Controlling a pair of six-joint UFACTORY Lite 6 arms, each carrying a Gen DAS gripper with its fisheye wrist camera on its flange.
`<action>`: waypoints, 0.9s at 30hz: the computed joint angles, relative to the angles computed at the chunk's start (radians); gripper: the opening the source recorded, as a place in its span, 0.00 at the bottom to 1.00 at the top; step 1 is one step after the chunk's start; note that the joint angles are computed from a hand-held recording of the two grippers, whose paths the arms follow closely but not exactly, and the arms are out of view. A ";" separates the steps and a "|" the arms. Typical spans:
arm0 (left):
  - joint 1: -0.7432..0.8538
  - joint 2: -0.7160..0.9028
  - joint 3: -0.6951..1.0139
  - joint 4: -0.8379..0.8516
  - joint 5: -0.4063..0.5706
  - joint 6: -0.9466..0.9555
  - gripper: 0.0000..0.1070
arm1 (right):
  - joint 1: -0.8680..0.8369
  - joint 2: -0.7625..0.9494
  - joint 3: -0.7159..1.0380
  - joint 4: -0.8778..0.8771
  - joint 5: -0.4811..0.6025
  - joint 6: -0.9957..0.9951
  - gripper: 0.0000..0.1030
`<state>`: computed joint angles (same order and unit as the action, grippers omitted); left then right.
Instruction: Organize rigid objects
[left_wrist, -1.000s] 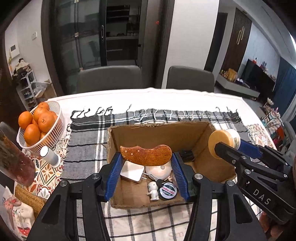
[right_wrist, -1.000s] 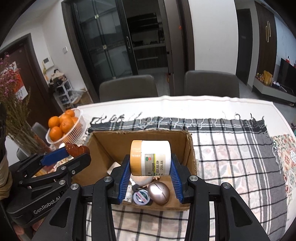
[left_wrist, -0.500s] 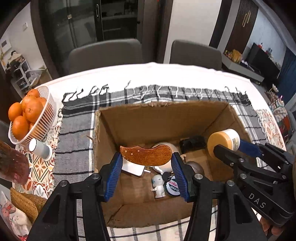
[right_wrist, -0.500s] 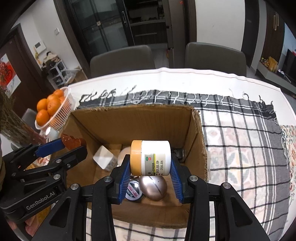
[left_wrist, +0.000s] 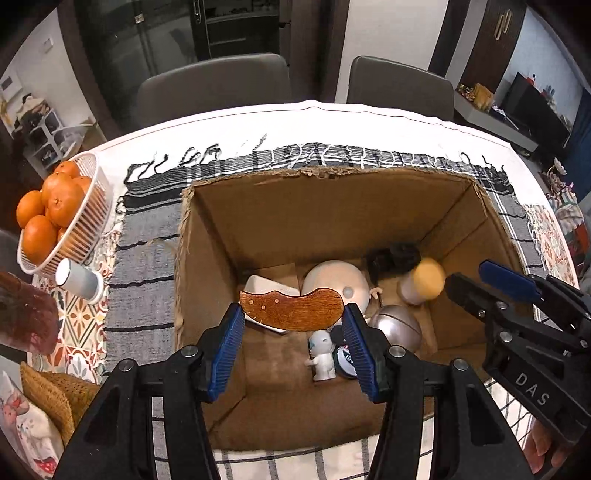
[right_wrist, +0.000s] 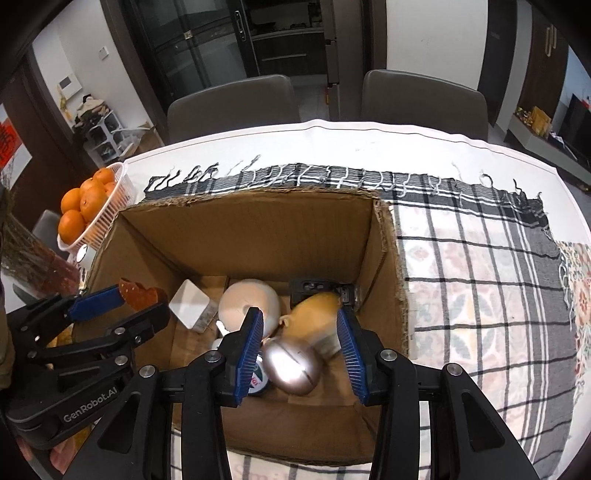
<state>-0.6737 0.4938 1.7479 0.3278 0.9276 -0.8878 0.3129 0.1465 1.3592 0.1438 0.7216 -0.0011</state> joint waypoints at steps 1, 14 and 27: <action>-0.007 -0.007 -0.006 0.010 0.001 -0.011 0.55 | -0.003 -0.003 -0.002 0.002 0.003 0.000 0.42; -0.169 -0.193 -0.148 0.217 0.065 -0.285 0.67 | 0.004 -0.271 -0.167 -0.101 -0.004 0.120 0.42; -0.575 -0.389 -0.292 0.577 0.435 -0.710 0.87 | 0.122 -0.745 -0.398 -0.294 0.066 0.373 0.58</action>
<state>-1.2489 0.1051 1.4562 0.9046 1.3623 -1.5979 0.4345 -0.5986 0.9615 -0.1499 0.7876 0.3717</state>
